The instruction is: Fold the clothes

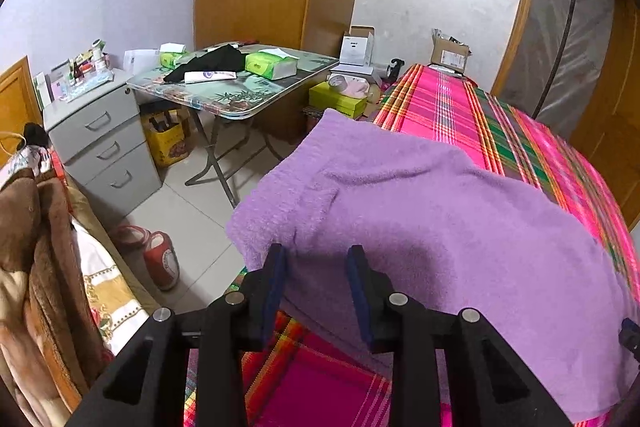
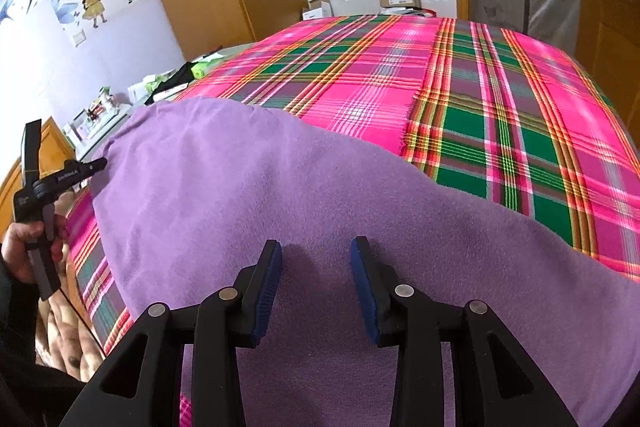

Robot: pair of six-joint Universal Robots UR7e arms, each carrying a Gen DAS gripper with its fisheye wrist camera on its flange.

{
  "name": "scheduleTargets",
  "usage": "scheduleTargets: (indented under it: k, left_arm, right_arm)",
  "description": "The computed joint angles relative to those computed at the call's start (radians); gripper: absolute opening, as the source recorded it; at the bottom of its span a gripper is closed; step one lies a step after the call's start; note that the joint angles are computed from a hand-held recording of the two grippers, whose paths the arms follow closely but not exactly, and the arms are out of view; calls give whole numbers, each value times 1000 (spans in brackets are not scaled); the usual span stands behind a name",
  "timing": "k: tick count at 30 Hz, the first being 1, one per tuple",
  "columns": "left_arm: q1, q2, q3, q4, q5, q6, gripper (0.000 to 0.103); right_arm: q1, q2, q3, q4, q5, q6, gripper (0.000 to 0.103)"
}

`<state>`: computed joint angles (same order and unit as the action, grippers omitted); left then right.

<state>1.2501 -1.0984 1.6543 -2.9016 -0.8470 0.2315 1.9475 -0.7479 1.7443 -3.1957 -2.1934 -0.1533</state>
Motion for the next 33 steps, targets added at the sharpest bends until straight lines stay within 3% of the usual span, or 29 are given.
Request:
scheduleTargets:
  k: [3,9,13,18,22,33]
  left_arm:
    - [-4,4,3,-10,11,17,33]
    - [37,-67,3,83,-123,-112,32]
    - [73,-105,1,74,-173,-180,32]
    - [121,-120,-19,144,-283,-267,32]
    - [154,-114,-35,162,-390,-316,39]
    - [231,-63,-94,160,-573,-445,45]
  right_arm:
    - [-11,-8,13,-17,49,23,52]
    - [-57,-55,59,-47,192,147,53]
    - [-38,-49,52,-44,156,121,53]
    - [-43,-37,35,-9,239,93,53]
    - [-41,-25,21,3,247,88,53]
    - [-36,-4,-5,17,243,89,53]
